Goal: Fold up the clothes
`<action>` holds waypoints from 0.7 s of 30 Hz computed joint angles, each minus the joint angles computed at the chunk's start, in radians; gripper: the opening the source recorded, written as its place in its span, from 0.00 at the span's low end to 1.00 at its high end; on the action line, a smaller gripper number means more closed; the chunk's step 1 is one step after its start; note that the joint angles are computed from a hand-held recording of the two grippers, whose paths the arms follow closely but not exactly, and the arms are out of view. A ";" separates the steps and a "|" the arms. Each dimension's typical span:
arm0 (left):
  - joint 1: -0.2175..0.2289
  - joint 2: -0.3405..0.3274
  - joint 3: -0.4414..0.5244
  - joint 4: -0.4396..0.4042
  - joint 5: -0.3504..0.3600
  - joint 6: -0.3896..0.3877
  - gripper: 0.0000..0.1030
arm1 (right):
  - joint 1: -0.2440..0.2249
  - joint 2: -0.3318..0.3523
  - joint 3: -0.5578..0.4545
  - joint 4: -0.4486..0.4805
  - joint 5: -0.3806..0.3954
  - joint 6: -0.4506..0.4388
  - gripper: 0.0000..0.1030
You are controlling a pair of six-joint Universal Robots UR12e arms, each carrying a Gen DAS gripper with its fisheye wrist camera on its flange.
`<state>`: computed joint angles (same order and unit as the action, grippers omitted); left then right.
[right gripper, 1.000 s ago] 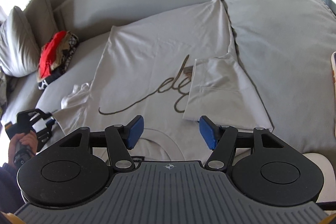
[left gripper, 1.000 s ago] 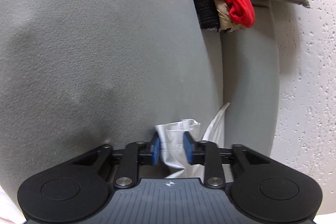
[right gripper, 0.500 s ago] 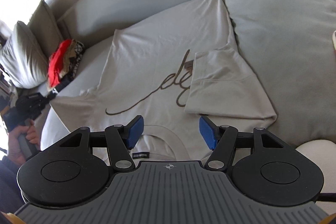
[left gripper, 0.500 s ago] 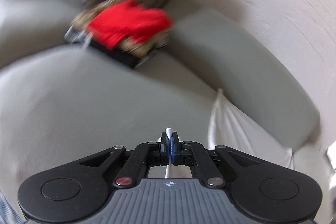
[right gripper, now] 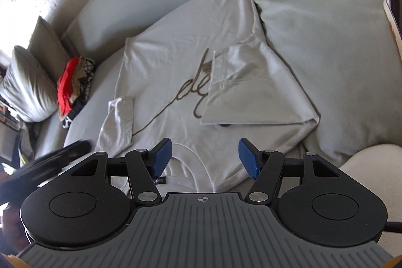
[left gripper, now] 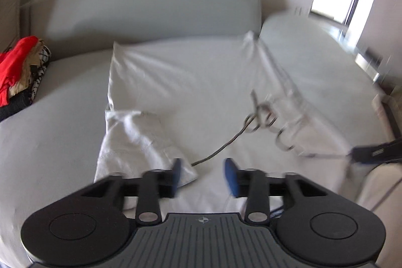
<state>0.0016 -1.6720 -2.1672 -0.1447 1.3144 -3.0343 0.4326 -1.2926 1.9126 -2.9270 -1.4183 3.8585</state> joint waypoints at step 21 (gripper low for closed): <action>0.257 -0.106 -0.049 0.012 -0.265 -0.739 0.38 | -0.007 -0.006 0.015 -0.010 0.032 0.028 0.63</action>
